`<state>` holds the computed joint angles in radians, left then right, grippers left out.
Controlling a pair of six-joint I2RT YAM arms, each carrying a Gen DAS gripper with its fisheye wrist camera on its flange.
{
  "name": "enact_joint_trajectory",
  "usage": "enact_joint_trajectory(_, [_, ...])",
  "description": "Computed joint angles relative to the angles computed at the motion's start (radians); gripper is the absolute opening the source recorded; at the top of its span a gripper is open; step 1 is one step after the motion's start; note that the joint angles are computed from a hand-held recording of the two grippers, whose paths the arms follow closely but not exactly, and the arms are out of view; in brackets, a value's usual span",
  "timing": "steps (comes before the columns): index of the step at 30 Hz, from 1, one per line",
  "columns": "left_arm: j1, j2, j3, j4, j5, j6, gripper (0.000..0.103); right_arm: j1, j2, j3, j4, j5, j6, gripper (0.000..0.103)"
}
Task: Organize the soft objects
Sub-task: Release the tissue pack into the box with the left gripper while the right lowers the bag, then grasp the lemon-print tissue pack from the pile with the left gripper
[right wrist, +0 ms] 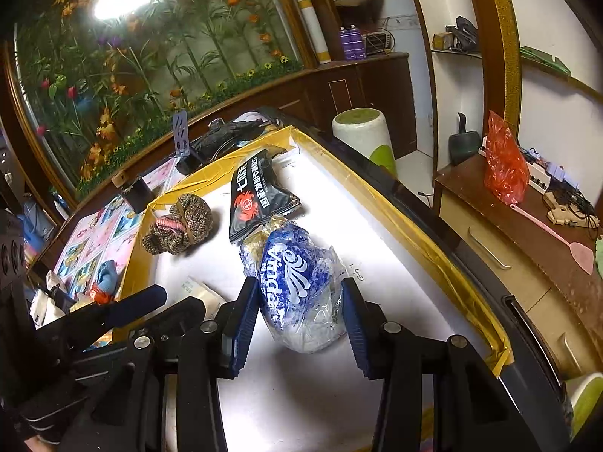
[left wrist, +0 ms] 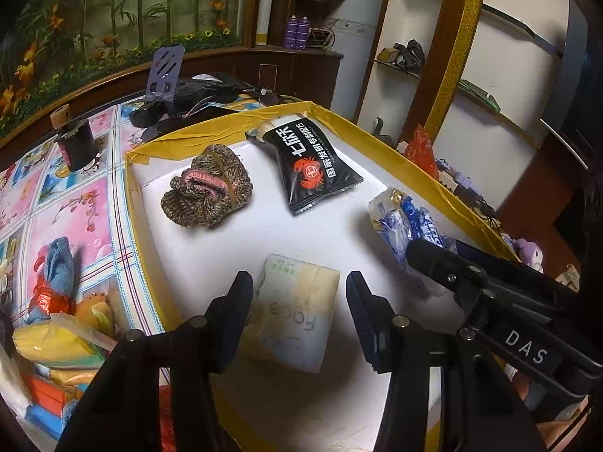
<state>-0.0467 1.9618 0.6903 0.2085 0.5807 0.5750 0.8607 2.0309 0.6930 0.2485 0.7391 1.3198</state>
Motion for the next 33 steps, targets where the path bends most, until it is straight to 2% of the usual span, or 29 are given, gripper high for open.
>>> enact_joint_trajectory(5, [0.006, 0.010, 0.010, -0.010, 0.001, 0.002, 0.052, 0.011, 0.007, 0.012, -0.022, 0.010, 0.008, 0.048])
enact_joint_trajectory(11, [0.012, 0.010, 0.013, -0.007, 0.013, -0.004, 0.060, 0.020, -0.006, -0.023, 0.036, 0.021, 0.011, 0.048])
enact_joint_trajectory(18, [0.014, 0.008, 0.015, -0.013, 0.015, -0.006, 0.062, 0.031, -0.014, -0.042, 0.058, 0.032, 0.017, 0.049])
enact_joint_trajectory(21, [0.014, 0.006, 0.014, -0.017, 0.014, -0.003, 0.062, 0.036, -0.017, -0.054, 0.083, 0.040, 0.014, 0.052])
enact_joint_trajectory(26, [0.017, -0.010, 0.002, -0.020, 0.023, 0.007, 0.070, 0.052, -0.030, -0.064, 0.091, 0.068, 0.022, 0.058])
enact_joint_trajectory(31, [0.034, -0.039, -0.014, -0.031, 0.043, 0.014, 0.070, 0.072, -0.041, -0.085, 0.115, 0.099, 0.031, 0.059])
enact_joint_trajectory(33, [0.049, -0.052, -0.018, -0.047, 0.058, 0.020, 0.070, 0.093, -0.049, -0.086, 0.086, 0.143, 0.067, 0.060])
